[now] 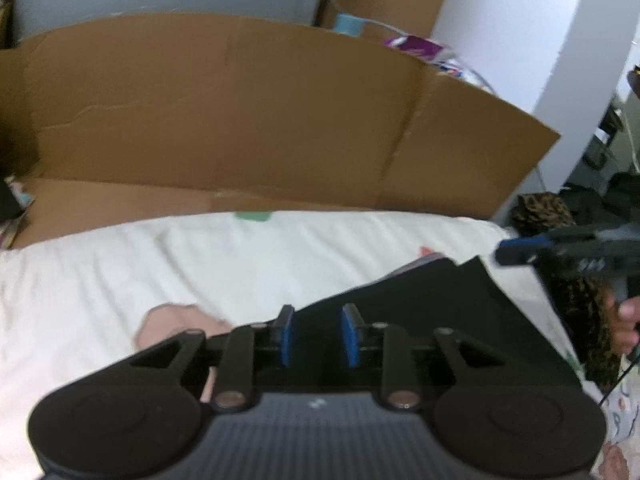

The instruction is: Fold clothes

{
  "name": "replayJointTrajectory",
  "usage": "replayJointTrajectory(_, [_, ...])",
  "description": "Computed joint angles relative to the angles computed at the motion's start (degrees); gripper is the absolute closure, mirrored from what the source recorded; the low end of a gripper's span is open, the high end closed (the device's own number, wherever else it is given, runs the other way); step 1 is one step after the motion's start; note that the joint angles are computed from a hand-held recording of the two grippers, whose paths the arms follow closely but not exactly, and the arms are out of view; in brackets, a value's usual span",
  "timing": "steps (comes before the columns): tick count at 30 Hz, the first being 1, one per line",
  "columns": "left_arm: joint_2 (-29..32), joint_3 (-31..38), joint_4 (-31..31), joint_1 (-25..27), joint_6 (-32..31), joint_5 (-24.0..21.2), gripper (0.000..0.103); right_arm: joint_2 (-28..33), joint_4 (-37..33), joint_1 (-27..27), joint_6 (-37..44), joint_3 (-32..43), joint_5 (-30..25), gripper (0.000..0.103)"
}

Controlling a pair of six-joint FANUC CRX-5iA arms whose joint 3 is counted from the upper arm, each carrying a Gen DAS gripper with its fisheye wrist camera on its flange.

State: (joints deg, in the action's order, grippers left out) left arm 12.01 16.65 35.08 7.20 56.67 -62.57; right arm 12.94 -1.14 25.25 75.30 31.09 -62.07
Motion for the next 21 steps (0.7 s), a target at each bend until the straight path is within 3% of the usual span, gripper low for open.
replayJointTrajectory(13, [1.7,-1.8,3.4,-3.8,-4.3,1.7,0.077,2.6,1.1,3.6,3.8,1.1,-0.5,0.070])
replayJointTrajectory(21, [3.5,-2.7,3.5,-3.9,-5.2,2.2,0.076,3.9,-0.1,2.9,2.7,0.6,-0.7,0.071])
